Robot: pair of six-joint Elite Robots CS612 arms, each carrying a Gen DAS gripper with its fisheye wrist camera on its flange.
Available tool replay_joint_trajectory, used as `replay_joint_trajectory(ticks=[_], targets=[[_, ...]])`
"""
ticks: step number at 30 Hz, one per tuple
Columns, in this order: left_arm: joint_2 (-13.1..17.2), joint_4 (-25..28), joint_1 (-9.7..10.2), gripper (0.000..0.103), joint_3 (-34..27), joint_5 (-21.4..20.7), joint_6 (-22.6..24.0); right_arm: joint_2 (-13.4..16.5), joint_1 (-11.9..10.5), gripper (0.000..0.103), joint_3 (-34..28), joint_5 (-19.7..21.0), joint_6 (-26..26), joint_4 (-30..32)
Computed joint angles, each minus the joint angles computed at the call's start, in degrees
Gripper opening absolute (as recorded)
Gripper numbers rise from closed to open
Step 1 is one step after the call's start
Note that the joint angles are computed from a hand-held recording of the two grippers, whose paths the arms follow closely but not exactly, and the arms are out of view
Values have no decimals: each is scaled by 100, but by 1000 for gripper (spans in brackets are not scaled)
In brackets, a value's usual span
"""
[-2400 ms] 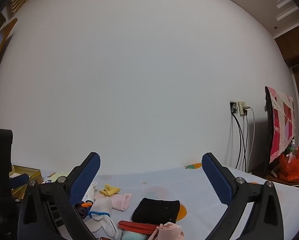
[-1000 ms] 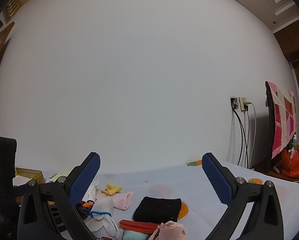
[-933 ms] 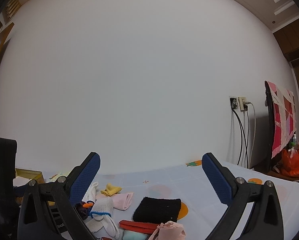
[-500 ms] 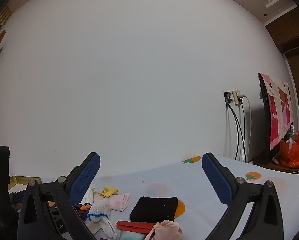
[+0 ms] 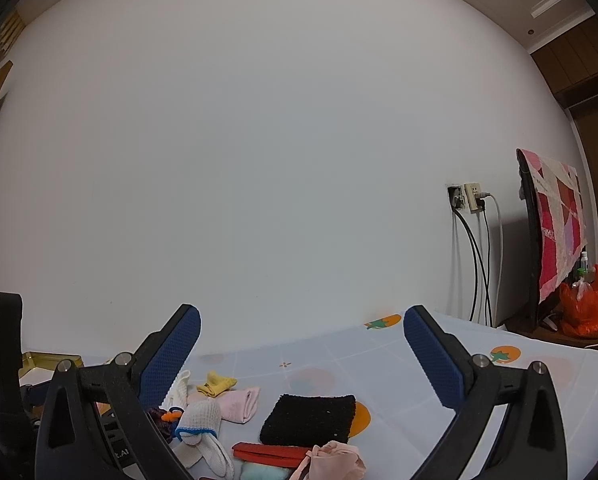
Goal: Organize soft objects
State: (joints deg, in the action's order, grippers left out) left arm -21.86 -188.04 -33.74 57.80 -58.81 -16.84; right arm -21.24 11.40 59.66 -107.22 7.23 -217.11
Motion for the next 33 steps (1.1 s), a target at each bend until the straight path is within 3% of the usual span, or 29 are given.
replay_joint_trajectory(ticks=[9, 14, 21, 29, 33], targets=[[-5, 32, 0, 103, -3, -40, 5, -26, -13, 103, 31, -175, 260, 125], [-10, 133, 16, 103, -22, -126, -28, -290, -132, 103, 325, -147, 729, 1093], [-13, 191, 9, 103, -23, -128, -10, -600, -344, 103, 847, 217, 1330, 1504], [-29, 199, 26, 103, 5, -166, -120, -753, -385, 103, 1102, 439, 1140, 1679], [-60, 391, 62, 103, 30, -123, -372, -852, -418, 102, 1090, 676, 919, 2445]])
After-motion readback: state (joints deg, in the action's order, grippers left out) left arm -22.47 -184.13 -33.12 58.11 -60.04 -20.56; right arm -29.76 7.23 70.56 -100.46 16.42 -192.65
